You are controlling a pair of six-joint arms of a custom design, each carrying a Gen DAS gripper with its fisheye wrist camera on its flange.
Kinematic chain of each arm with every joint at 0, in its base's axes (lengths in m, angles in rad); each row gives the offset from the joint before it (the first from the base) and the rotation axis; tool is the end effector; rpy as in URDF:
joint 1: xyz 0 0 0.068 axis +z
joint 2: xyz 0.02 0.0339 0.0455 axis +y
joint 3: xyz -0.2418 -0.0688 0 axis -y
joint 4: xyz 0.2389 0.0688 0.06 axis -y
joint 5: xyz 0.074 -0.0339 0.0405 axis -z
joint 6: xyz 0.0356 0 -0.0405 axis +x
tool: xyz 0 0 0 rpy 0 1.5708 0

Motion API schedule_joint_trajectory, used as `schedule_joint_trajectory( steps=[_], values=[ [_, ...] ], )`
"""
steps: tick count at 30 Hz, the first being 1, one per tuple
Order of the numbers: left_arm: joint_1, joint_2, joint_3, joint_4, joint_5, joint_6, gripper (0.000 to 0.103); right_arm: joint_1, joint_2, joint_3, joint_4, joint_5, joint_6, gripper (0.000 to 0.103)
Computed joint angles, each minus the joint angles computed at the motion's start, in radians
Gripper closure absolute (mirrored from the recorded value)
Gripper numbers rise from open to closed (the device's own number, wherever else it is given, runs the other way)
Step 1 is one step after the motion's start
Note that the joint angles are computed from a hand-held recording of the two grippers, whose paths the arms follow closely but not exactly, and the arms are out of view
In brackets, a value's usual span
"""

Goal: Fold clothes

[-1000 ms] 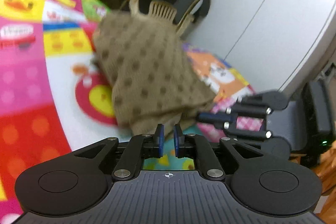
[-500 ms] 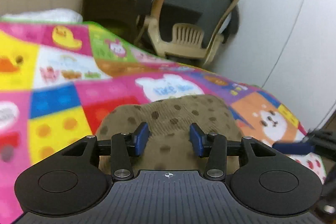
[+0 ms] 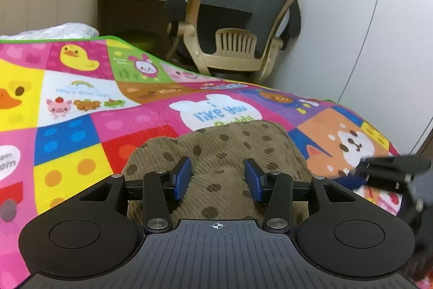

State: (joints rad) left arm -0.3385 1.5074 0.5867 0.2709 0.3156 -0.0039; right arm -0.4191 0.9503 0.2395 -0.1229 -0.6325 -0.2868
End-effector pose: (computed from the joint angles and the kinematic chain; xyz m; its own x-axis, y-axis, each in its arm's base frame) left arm 0.2632 -0.1044 0.1357 -0.5728 0.1977 -0.7955 0.5465 0.8154 -0.1909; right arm 0.1626 -0.0494 0.1238 -0.6389 0.0348 -0.7685 -0.2246 0.9470 0.2297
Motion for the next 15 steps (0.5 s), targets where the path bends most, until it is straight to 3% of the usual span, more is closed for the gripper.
schedule_joint_trajectory(
  steps=[3,5,6,8,10,12,15],
  values=[
    [0.013,-0.064,-0.023,-0.024,0.001,-0.037,0.053,-0.056,0.157,0.028,0.071,-0.010,0.022,0.021],
    [0.049,-0.185,-0.090,-0.048,0.037,-0.082,0.035,-0.076,0.230,0.035,0.097,-0.027,-0.012,0.024],
    [0.074,-0.259,-0.127,-0.067,0.064,-0.104,0.021,-0.062,0.231,0.027,0.109,-0.027,-0.010,0.026],
    [0.108,-0.376,-0.182,-0.144,0.078,-0.094,0.020,-0.010,0.197,0.004,0.135,-0.005,0.013,0.042],
    [0.113,-0.419,-0.214,-0.222,0.057,-0.050,0.028,0.070,0.134,-0.019,0.161,0.043,0.050,0.052],
    [0.097,-0.401,-0.238,-0.236,0.014,-0.001,0.029,0.154,0.080,-0.034,0.182,0.098,0.083,0.052],
    [0.091,-0.347,-0.248,-0.166,-0.036,0.035,0.026,0.234,0.041,-0.043,0.180,0.229,0.051,0.052]
  ],
)
